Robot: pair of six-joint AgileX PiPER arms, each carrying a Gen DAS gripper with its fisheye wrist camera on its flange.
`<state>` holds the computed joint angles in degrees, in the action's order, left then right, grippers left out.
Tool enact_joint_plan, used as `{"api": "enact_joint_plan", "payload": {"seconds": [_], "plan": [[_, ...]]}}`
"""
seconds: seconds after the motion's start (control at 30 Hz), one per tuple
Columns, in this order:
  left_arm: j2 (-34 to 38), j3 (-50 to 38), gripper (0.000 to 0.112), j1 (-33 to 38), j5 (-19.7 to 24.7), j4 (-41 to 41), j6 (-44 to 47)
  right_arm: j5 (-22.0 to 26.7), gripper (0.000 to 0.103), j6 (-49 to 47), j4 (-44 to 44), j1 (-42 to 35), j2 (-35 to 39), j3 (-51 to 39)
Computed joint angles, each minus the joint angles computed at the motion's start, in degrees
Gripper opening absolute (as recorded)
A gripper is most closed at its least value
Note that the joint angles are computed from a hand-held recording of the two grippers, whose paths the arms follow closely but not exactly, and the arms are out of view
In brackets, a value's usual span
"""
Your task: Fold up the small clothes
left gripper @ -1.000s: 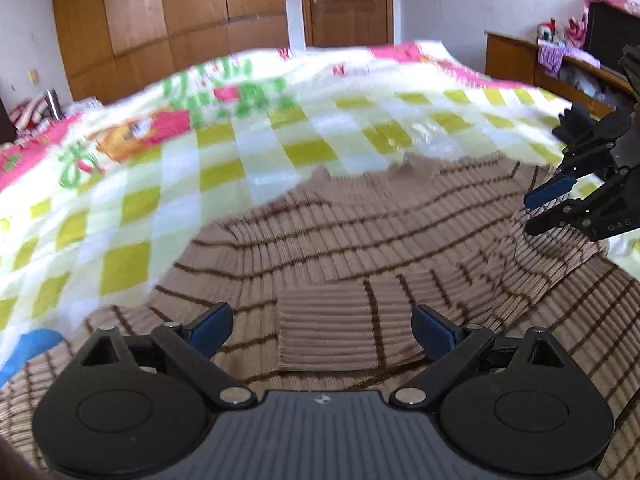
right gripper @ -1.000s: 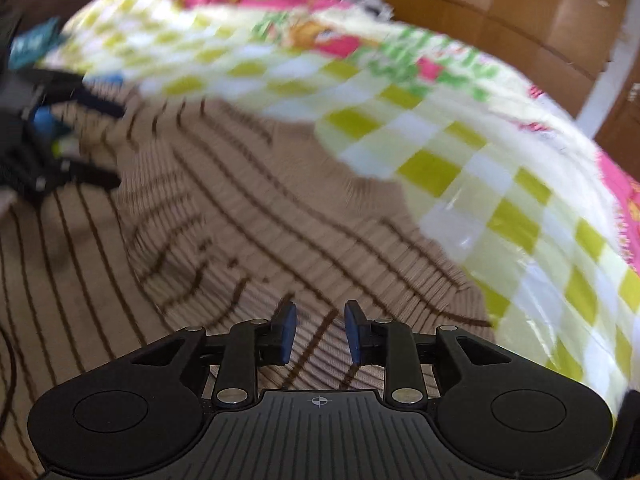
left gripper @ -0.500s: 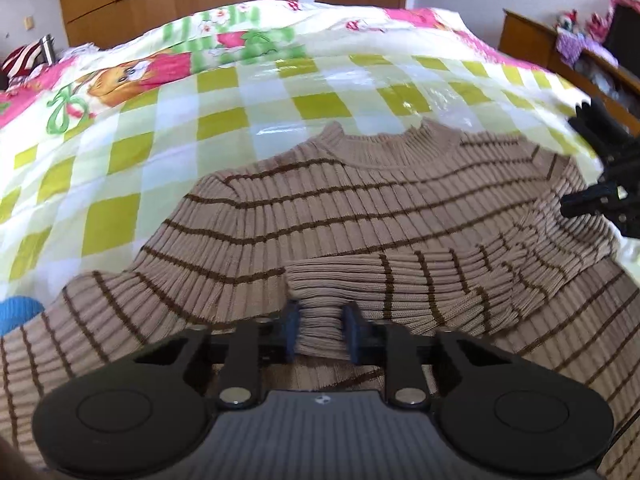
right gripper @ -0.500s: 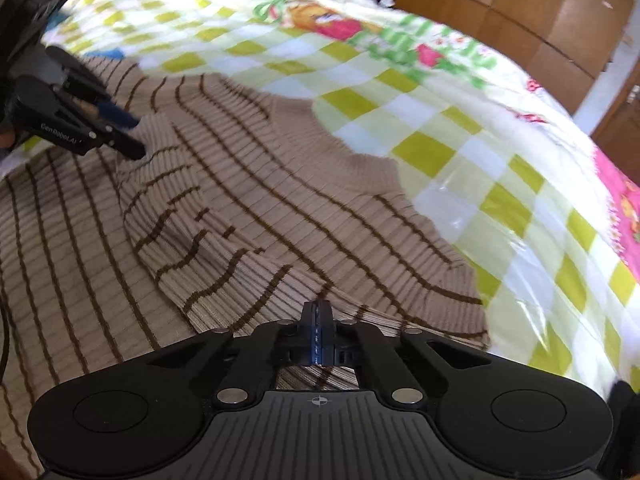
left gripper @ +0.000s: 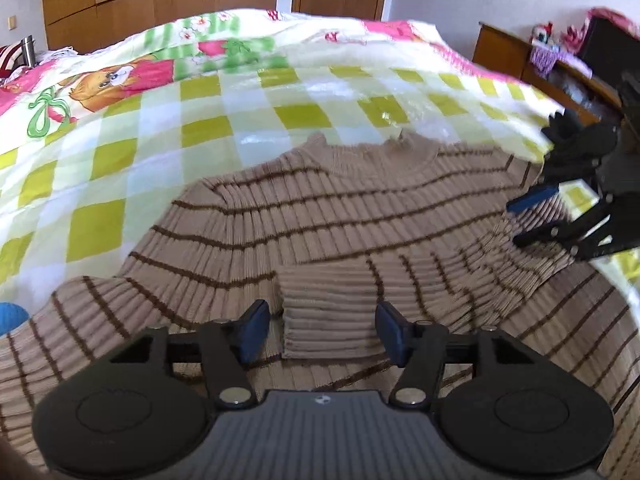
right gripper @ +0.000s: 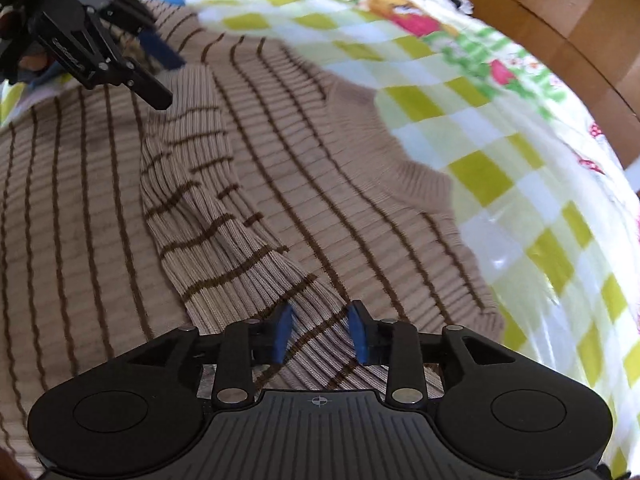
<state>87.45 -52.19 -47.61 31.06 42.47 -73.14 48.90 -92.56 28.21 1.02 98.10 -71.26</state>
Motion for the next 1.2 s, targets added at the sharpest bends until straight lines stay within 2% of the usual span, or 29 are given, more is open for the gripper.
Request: {"api": "enact_joint_plan", "payload": {"seconds": [0.03, 0.1, 0.13, 0.17, 0.2, 0.37, 0.57, 0.67, 0.77, 0.83, 0.87, 0.9, 0.93, 1.03, 1.07, 1.13, 1.2], "plan": [[1.26, -0.81, 0.069, -0.63, 1.1, 0.28, 0.0, -0.48, 0.031, -0.03, -0.17, 0.27, 0.29, 0.05], [2.56, -2.1, 0.056, -2.41, 3.59, 1.58, -0.31, -1.06, 0.024, 2.6, -1.11, 0.86, 0.0, 0.4], [2.53, -2.51, 0.045, -2.81, 4.18, 1.24, 0.03, -0.75, 0.014, 2.56, -0.94, 0.74, -0.52, 0.74], [2.1, -2.68, 0.034, -2.97, 4.5, 0.7, 0.29, -1.25, 0.009, 2.3, -0.62, 0.6, -1.37, 1.66], [1.35, -2.34, 0.03, -2.98, 4.32, 0.6, -0.04, -2.33, 0.007, 2.0, -0.08, 0.37, -2.43, 2.96], [-4.3, 1.45, 0.026, -3.39, 1.42, 3.55, -7.03, -2.42, 0.003, 0.39, 4.8, -2.6, -7.97, 7.01], [-10.57, 3.18, 0.025, -6.48, 3.48, 9.09, -17.03, 1.42, 0.003, -0.98, 10.26, -6.9, -13.37, 7.28], [-14.44, 4.24, 0.025, -7.39, 3.82, 11.54, -21.59, 3.76, 0.003, 1.17, 14.18, -9.46, -15.19, 6.45], [-15.62, 4.5, 0.025, -4.04, 1.41, 10.64, -21.13, 4.78, 0.003, 5.28, 15.6, -9.23, -13.86, 3.87], [-14.06, 4.27, 0.025, -0.27, -0.7, 8.77, -19.72, 2.52, 0.003, 8.73, 14.8, -6.25, -10.41, 1.75], [-12.22, 3.62, 0.026, 2.8, -2.48, 5.36, -16.65, 0.66, 0.003, 9.59, 14.86, -4.46, -7.99, 0.85], [-10.2, 2.95, 0.026, 5.48, -3.87, 2.06, -13.84, -1.77, 0.003, 11.75, 13.91, -2.32, -5.3, -0.24], [-7.91, 2.01, 0.026, 7.11, -3.47, 1.04, -13.25, -5.73, 0.004, 15.41, 12.42, 0.07, -2.97, -0.85], [-0.54, -2.28, 0.026, 9.68, 2.23, -0.46, -10.74, -18.36, 0.008, 22.46, 6.09, 6.27, 2.55, -0.33], [0.45, -2.99, 0.026, 9.88, 4.03, -1.03, -10.13, -20.7, 0.009, 22.61, 5.89, 6.78, 2.62, 0.92], [-1.14, -0.96, 0.026, 8.93, 4.27, 2.04, -13.09, -19.71, 0.009, 18.14, 12.37, 5.09, 0.6, 3.09], [-3.38, 1.04, 0.027, 5.15, 8.21, 7.97, -18.29, -20.41, 0.01, 10.34, 19.86, 2.92, -5.03, 8.67]]}}
